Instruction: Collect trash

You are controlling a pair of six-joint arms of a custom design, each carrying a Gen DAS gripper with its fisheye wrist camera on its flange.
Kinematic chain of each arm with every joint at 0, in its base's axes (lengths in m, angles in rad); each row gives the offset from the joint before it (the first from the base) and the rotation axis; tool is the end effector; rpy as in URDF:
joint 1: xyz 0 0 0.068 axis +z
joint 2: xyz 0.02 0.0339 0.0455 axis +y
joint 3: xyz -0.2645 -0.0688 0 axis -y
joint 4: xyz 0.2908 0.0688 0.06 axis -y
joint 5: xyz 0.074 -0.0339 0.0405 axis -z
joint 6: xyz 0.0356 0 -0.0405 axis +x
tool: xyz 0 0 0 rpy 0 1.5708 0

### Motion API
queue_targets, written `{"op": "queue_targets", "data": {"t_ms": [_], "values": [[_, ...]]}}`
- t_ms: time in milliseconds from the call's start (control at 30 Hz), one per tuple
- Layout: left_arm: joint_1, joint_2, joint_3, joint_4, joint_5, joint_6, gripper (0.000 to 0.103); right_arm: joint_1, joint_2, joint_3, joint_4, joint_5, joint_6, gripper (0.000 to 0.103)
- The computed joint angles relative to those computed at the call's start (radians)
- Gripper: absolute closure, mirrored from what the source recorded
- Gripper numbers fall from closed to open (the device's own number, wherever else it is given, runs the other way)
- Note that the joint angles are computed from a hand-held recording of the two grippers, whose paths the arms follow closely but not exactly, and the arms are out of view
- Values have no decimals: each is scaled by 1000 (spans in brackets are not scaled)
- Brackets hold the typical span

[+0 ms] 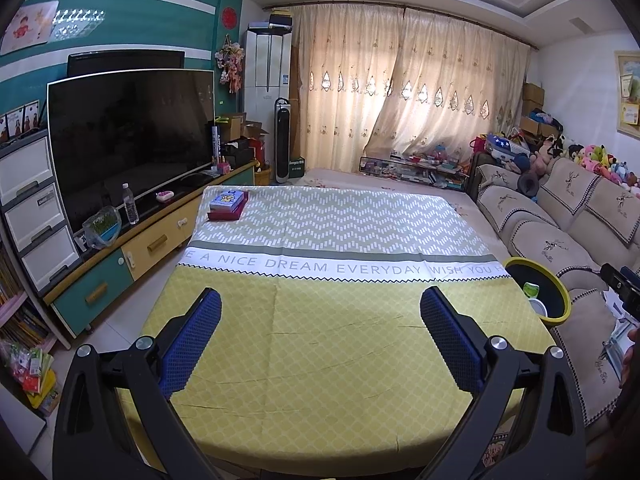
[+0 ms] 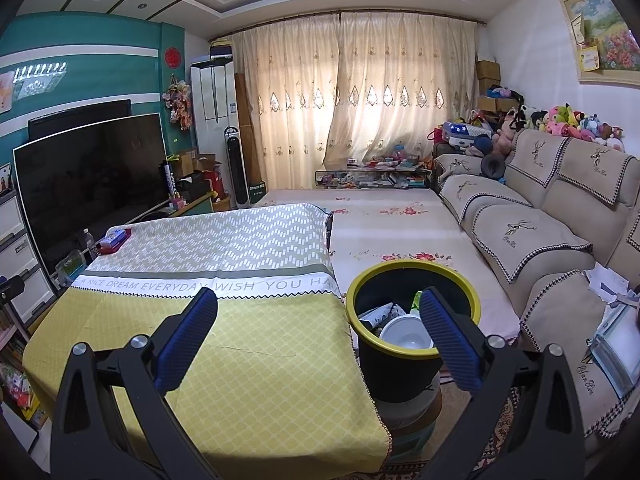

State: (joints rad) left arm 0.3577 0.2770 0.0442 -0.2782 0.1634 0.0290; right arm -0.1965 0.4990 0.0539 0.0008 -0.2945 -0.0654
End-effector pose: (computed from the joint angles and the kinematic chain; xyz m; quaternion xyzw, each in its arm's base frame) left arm 0.1496 0.0497 0.1238 -0.1000 0.8551 0.0277 0.5079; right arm 0.1723 -0.0238 0.1226 -0.0234 0.8397 0.0540 0.5398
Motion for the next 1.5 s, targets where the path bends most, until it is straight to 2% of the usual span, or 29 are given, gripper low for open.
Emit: {"op": "queue_targets", "data": {"t_ms": [733,833,1233,1367,1500], "values": [[-23,17,-5,14,-17,-7,5,3,39,1,32,-1,1,7],[-19,71,2,57,-13,-4,5,5,42,1,34,1,2,7],[-16,145,10,109,-1,2,5,11,44,-1,38,7,4,7],[2,173,13,129,30,1,5,25,66,-12,69,18,7,7],[-3,196,12,157,21,-1,5,37,113,-15,110,24,9,7]]}}
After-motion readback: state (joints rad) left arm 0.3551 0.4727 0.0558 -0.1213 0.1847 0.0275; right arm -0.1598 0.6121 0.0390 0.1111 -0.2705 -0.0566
